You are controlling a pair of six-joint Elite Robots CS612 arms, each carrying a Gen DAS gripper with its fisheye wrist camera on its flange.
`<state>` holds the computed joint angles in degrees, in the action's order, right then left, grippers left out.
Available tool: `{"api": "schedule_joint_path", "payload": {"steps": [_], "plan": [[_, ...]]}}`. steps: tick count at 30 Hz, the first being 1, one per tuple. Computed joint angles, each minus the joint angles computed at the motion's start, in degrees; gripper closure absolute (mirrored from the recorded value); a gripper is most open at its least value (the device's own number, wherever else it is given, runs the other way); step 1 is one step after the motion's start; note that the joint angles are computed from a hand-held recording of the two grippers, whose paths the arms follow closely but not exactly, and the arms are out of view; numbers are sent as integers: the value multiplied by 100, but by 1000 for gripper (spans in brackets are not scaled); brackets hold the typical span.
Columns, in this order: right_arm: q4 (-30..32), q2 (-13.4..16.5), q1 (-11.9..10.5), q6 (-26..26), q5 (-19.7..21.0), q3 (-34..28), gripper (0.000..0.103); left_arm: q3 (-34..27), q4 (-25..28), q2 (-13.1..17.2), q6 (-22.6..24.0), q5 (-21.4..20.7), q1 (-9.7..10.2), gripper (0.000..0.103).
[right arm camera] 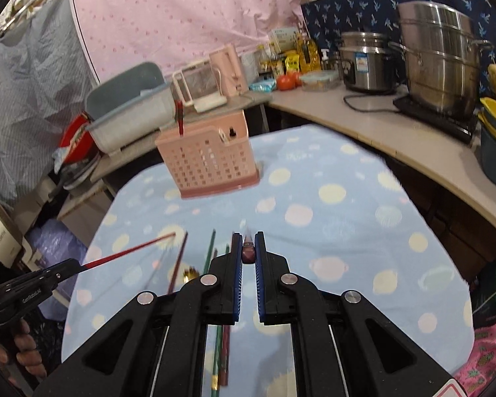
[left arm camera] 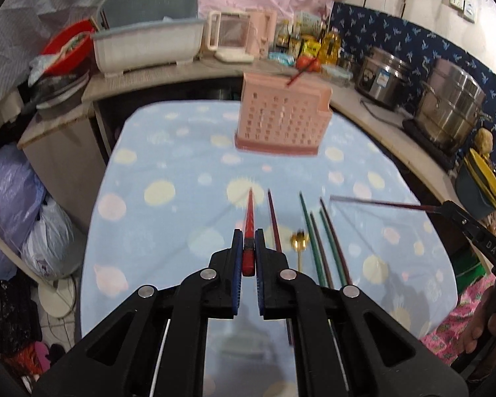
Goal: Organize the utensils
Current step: 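Lift both chopsticks and carry them over the pink holder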
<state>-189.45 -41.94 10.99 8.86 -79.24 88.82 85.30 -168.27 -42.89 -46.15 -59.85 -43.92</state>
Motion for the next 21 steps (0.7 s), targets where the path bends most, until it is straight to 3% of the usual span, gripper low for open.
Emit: {"api": "schedule_joint_path", "payload": {"steps": [8, 21], "plan": [[-99, 87, -18, -10, 33, -511, 96, -434, -142, 62, 371, 430, 145, 96], [-48, 408, -5, 92, 207, -1626, 96, -1346, -649, 246, 1392, 1015, 348, 96]]}}
